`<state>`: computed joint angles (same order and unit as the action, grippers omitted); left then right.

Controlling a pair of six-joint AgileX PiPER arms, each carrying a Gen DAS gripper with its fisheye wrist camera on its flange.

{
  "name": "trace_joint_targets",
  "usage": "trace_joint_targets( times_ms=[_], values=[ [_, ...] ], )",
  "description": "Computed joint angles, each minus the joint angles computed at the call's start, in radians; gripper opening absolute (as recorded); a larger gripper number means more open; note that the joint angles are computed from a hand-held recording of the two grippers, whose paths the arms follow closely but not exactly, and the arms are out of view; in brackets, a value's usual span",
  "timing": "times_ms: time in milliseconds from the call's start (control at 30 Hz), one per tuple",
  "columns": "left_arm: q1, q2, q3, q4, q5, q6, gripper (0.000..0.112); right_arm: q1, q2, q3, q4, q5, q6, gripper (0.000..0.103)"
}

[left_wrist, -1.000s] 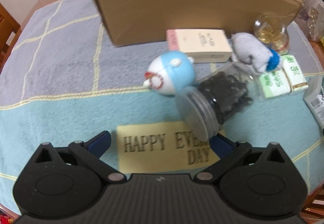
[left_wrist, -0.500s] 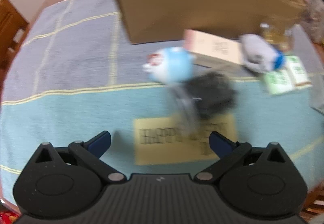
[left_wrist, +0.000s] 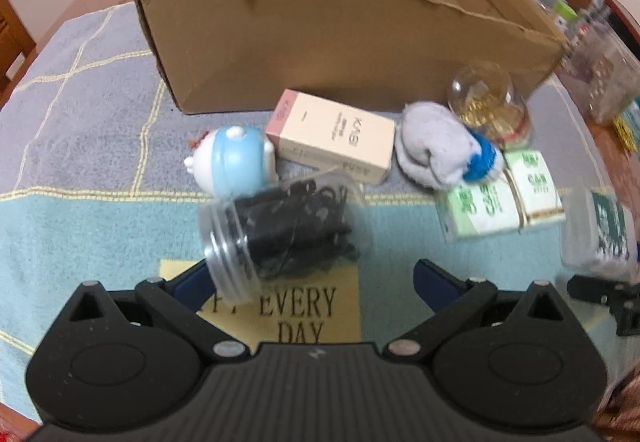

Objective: Organize objects
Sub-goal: 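Grasp the green MEDICAL swab box with the right tool while the left grasps the hair-tie jar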

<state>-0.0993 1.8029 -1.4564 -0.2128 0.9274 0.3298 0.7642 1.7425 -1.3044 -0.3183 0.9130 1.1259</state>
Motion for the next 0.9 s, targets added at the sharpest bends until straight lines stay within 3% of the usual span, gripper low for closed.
trace_joint_targets(
  times_ms=[167, 400, 567, 767, 900],
  values=[
    [-0.011, 0.037, -0.034, 0.015, -0.025, -0.101, 0.102, -0.032, 0.009, -0.010, 0.017, -0.022, -0.039, 0.103],
    [-0.061, 0.053, -0.053, 0.189, -0.059, -0.258, 0.102, -0.066, 0.026, -0.026, 0.039, -0.029, -0.069, 0.103],
    [-0.022, 0.029, -0.031, 0.198, -0.029, -0.224, 0.102, -0.075, 0.021, -0.016, 0.045, -0.026, -0.083, 0.103],
    [-0.007, 0.012, 0.008, 0.199, -0.078, -0.129, 0.102, -0.067, 0.034, -0.037, 0.037, 0.021, -0.076, 0.103],
    [-0.032, 0.025, 0.014, 0.229, -0.112, -0.121, 0.102, -0.050, 0.104, -0.129, -0.001, 0.107, -0.061, 0.103]
  ],
)
